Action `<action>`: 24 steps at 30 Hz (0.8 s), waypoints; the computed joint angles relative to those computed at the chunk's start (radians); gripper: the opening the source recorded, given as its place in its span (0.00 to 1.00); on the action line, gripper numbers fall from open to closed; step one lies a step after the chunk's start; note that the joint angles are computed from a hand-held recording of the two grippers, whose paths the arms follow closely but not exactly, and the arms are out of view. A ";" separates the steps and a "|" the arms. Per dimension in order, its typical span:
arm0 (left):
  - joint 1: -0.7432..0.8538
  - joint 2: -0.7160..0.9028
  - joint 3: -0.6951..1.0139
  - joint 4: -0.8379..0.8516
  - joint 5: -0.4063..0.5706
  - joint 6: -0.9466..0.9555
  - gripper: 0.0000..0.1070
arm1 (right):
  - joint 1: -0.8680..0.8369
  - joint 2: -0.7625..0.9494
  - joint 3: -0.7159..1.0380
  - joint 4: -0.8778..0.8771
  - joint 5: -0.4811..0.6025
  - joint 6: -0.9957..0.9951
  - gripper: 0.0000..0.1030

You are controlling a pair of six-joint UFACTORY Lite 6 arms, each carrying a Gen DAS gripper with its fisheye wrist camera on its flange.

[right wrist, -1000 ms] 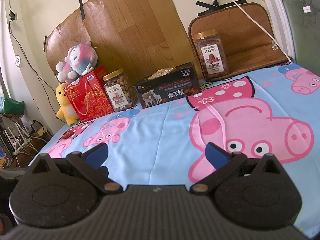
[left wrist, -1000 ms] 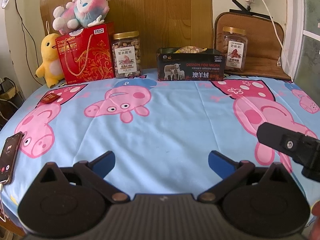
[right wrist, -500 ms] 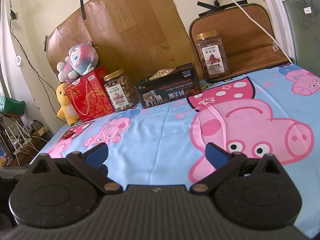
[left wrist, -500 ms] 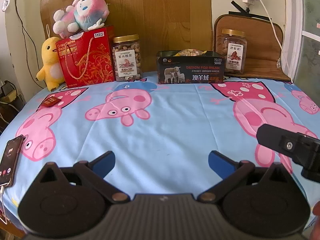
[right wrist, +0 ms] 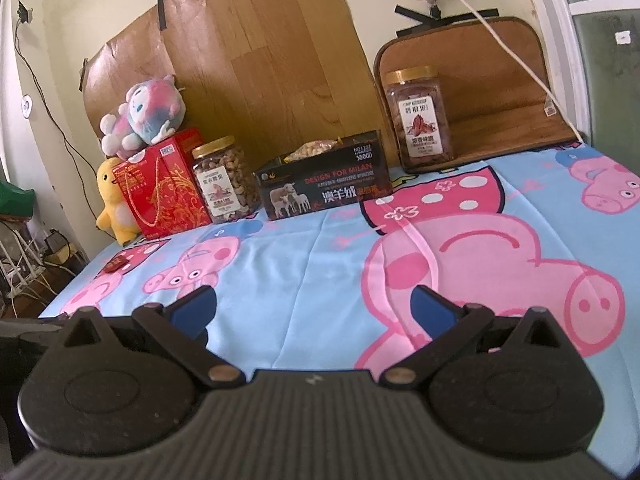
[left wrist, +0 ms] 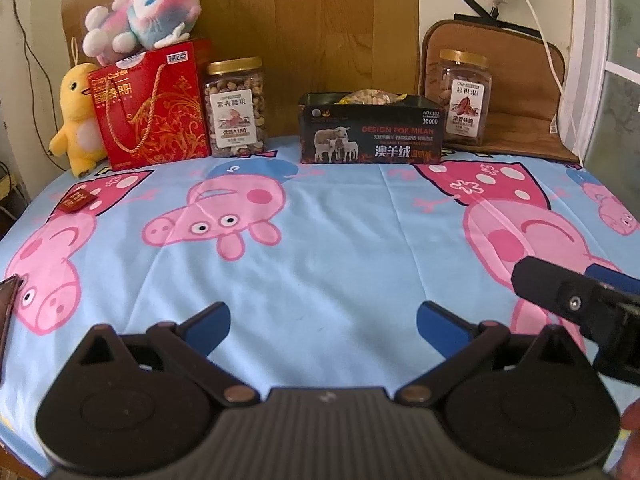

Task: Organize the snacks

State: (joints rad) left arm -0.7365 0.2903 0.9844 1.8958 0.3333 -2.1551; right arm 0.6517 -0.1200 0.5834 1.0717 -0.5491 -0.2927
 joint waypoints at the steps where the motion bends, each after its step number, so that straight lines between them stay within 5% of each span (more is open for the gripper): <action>1: 0.005 0.009 0.008 0.027 -0.004 -0.025 0.96 | -0.016 0.007 0.006 -0.019 0.015 0.011 1.00; 19: 0.079 0.105 0.078 0.357 -0.018 -0.307 0.96 | -0.169 0.146 0.089 -0.282 0.077 0.225 1.00; 24: 0.080 0.131 0.113 0.321 -0.029 -0.267 0.96 | -0.187 0.157 0.104 -0.296 0.098 0.215 1.00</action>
State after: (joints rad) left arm -0.6566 0.4212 1.0978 2.2172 0.3047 -2.4219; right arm 0.4645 0.0371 0.6876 0.7761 -0.4508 -0.0777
